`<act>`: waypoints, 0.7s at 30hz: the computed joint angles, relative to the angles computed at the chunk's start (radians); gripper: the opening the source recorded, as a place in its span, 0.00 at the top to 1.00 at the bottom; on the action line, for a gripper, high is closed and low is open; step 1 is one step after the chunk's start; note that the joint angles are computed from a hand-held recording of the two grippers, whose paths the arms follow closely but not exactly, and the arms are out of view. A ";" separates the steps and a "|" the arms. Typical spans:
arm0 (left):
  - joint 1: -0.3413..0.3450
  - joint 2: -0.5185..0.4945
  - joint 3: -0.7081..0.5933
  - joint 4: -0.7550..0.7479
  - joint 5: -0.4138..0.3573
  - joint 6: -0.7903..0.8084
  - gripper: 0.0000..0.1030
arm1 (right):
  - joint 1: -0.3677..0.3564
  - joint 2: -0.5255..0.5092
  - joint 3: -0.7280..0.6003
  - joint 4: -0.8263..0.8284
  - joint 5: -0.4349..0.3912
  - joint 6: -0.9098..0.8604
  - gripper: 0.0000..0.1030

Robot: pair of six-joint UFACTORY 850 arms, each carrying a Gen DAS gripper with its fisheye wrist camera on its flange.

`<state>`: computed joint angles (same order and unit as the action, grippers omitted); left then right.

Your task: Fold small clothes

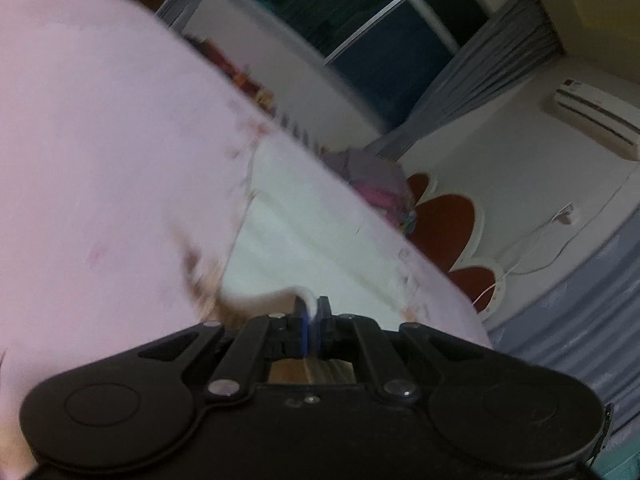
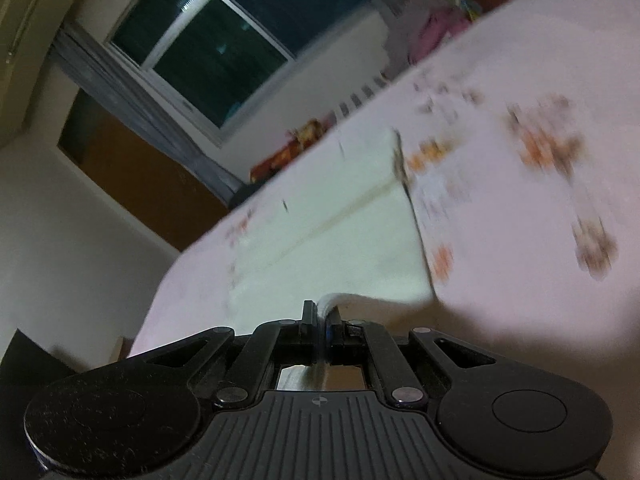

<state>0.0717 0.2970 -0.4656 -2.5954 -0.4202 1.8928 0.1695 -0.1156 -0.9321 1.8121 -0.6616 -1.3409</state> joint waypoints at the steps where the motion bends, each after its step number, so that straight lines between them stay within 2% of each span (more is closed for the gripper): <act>1: 0.005 -0.024 -0.028 0.000 -0.011 0.005 0.97 | 0.006 -0.015 -0.033 -0.003 0.016 0.004 0.98; 6: 0.022 -0.179 -0.187 -0.039 -0.080 0.047 0.97 | 0.021 -0.129 -0.228 -0.026 0.059 0.084 0.98; 10: 0.056 -0.319 -0.326 0.009 -0.114 0.010 0.97 | 0.031 -0.259 -0.428 -0.118 0.091 0.199 0.98; 12: 0.074 -0.396 -0.407 0.074 -0.113 -0.056 0.97 | 0.041 -0.343 -0.547 -0.190 0.115 0.289 0.97; 16: 0.097 -0.554 -0.572 0.244 -0.054 -0.182 0.97 | 0.054 -0.544 -0.809 -0.383 0.143 0.516 0.97; 21: 0.114 -0.744 -0.748 0.435 -0.005 -0.391 0.97 | 0.062 -0.787 -1.100 -0.638 0.114 0.851 0.97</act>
